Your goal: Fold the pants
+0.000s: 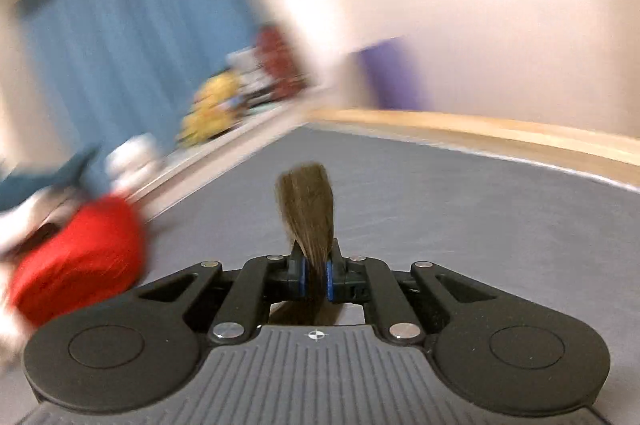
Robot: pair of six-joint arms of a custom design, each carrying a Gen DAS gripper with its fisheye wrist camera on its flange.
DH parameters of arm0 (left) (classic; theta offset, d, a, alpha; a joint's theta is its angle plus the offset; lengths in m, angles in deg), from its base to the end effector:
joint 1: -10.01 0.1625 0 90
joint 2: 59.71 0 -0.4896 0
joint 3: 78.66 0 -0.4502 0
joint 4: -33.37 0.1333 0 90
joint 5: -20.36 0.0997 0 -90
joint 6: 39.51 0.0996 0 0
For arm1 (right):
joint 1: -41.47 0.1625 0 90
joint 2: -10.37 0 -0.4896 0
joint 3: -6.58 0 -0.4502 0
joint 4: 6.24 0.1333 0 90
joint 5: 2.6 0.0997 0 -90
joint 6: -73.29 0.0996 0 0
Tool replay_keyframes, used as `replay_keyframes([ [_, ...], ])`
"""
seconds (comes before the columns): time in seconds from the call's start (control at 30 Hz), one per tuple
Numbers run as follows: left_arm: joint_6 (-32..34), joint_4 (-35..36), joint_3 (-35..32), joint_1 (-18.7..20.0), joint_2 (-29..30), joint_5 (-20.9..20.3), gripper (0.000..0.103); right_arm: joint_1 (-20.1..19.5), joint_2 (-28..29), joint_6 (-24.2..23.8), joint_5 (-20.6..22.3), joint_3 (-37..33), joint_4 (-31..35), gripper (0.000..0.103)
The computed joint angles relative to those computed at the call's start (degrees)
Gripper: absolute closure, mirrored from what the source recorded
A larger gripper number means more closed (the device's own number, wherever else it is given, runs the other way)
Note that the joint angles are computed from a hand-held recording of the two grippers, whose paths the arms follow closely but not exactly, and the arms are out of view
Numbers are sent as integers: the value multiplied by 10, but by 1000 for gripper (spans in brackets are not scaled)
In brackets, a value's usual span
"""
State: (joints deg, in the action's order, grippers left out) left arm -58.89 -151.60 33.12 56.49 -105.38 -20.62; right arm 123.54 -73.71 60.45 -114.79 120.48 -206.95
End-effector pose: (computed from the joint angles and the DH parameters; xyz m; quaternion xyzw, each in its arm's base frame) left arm -0.2918 -0.6100 0.0920 0.0832 0.8833 -0.4031 0.2244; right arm 0.0192 -0.5559 0.5095 -0.0927 -0.7515 0.5998 0.2588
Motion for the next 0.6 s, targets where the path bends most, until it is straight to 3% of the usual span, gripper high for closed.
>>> replay_keyframes([
  [0.07, 2, 6, -1, -1, 4, -2, 31, -15, -12, 69, -86, -5, 80, 91],
  [0.1, 1, 10, -3, -1, 5, -4, 31, -28, -20, 127, -116, -8, 140, 91],
  [0.17, 0, 12, -4, -2, 8, -6, 31, -60, -39, 221, -142, -4, 235, 86],
  [0.2, 1, 13, -5, -3, 9, -7, 31, -70, -45, 249, -144, -2, 247, 84],
  [0.27, 4, 10, -6, -3, 10, -7, 30, -67, -43, 237, -162, 1, 199, 73],
  [0.33, 5, 9, -8, -4, 13, -6, 30, -35, -18, 165, -229, -9, 80, 70],
  [0.37, 4, 10, -9, -3, 14, -6, 30, -26, -14, 122, -231, -13, 37, 61],
  [0.4, 4, 12, -11, -3, 15, -6, 30, -18, -16, 91, -210, -20, 18, 56],
  [0.47, 5, 16, -13, -1, 18, -5, 29, -30, -28, 70, -105, -18, 51, 46],
  [0.53, 3, 21, -16, 0, 20, -3, 30, -45, -26, 35, 15, -28, 164, 47],
  [0.6, -1, 25, -17, 3, 21, -3, 30, -54, -14, 9, 64, -49, 275, 47],
])
